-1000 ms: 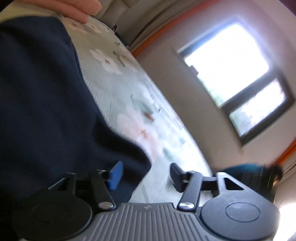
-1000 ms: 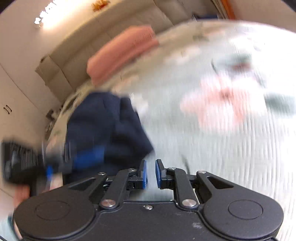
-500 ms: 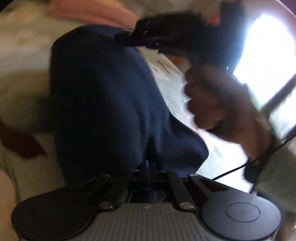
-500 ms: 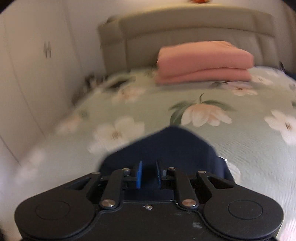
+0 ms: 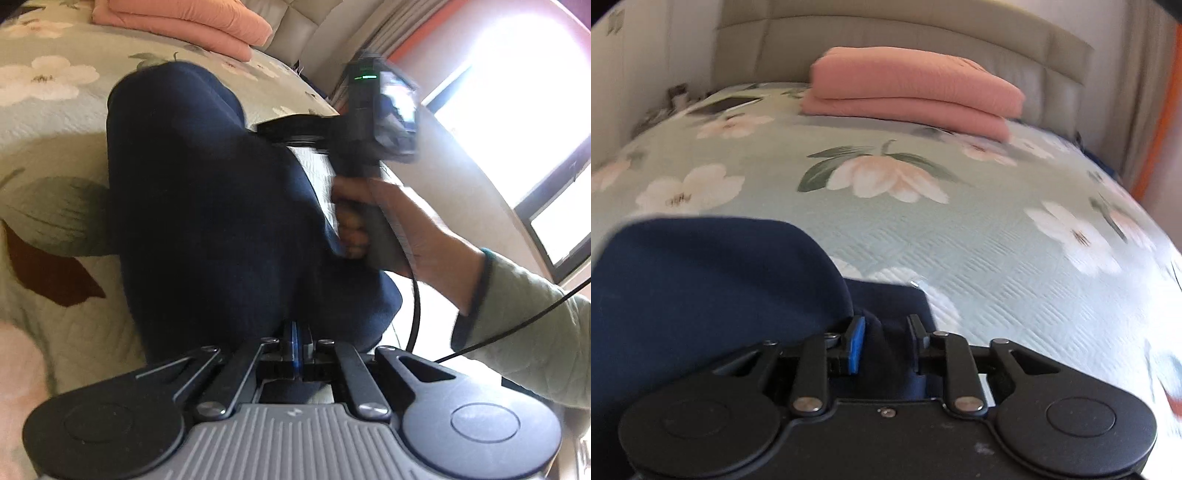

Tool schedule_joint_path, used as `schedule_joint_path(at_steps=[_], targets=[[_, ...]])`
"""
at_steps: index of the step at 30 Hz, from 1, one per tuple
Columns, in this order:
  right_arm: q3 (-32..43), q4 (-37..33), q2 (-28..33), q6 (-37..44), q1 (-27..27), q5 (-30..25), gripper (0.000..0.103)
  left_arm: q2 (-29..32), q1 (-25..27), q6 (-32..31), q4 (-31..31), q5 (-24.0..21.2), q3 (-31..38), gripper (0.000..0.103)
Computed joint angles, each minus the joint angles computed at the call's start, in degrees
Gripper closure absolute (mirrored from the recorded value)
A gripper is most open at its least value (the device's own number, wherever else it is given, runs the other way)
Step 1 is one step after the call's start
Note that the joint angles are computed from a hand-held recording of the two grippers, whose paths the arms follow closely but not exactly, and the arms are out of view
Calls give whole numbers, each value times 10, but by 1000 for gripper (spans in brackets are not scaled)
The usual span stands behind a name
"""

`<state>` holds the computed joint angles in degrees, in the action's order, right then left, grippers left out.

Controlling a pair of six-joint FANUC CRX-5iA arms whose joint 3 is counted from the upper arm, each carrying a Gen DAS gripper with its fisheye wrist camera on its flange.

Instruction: Fold large clothes

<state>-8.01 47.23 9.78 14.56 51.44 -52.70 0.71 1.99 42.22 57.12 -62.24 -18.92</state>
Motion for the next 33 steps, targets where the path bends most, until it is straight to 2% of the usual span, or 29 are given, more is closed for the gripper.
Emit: schedule_joint_path(at_steps=[2,4,6,8,9,10,11,12,13,14,16,18,20,22,24,26,28,29,30,31,32,33], targets=[[-51,25,-66,-57,26,8,68,-18,5,-2,-11,9,-5,97],[-93,58,-118,-95,62,8,68,-37,1,15,-34,55,-2,97],[-104,53,-135,-110,96,-18,68,-50,-11,20,-27,108,-11,84],[-108,18,-138,-121,128,-56,69,-50,-31,22,-6,150,-21,81],[-102,-20,-134,-120,143,-85,74,-44,-38,32,-6,155,-15,81],[-99,-74,-132,-131,153,-105,81,-33,-46,58,-30,158,-4,81],[-112,-99,-139,-155,163,-108,84,-22,-53,77,-57,161,5,83],[-143,-94,-151,-204,179,-104,95,-17,-59,82,-70,172,3,88],[-181,-60,-169,-258,202,-100,99,-15,-63,81,-54,183,-10,91],[-198,-40,-174,-283,216,-104,99,-12,-60,88,-20,183,-26,95],[-188,-51,-176,-285,234,-126,100,-5,-40,114,24,153,-36,99],[-180,-66,-180,-270,241,-136,100,-7,-23,109,24,124,-33,99],[-168,-92,-186,-251,242,-144,99,-9,-19,116,-3,110,-19,97],[-152,-113,-194,-252,241,-163,95,-7,-32,99,-7,114,-4,90],[-165,-67,-209,-296,258,-178,92,0,-52,68,8,142,13,83],[-166,-5,-205,-312,255,-191,85,17,-77,37,15,172,34,82],[-166,45,-197,-322,230,-168,66,45,-93,58,-42,179,78,81],[-163,57,-189,-326,214,-153,65,60,-98,82,-90,167,104,82],[-160,65,-182,-334,198,-138,65,74,-102,88,-109,163,111,85],[-159,63,-176,-344,181,-116,65,83,-101,89,-98,151,103,85],[-160,54,-172,-349,169,-95,65,83,-96,76,-56,140,78,84],[-154,28,-162,-343,158,-82,65,78,-89,43,15,133,40,85]])
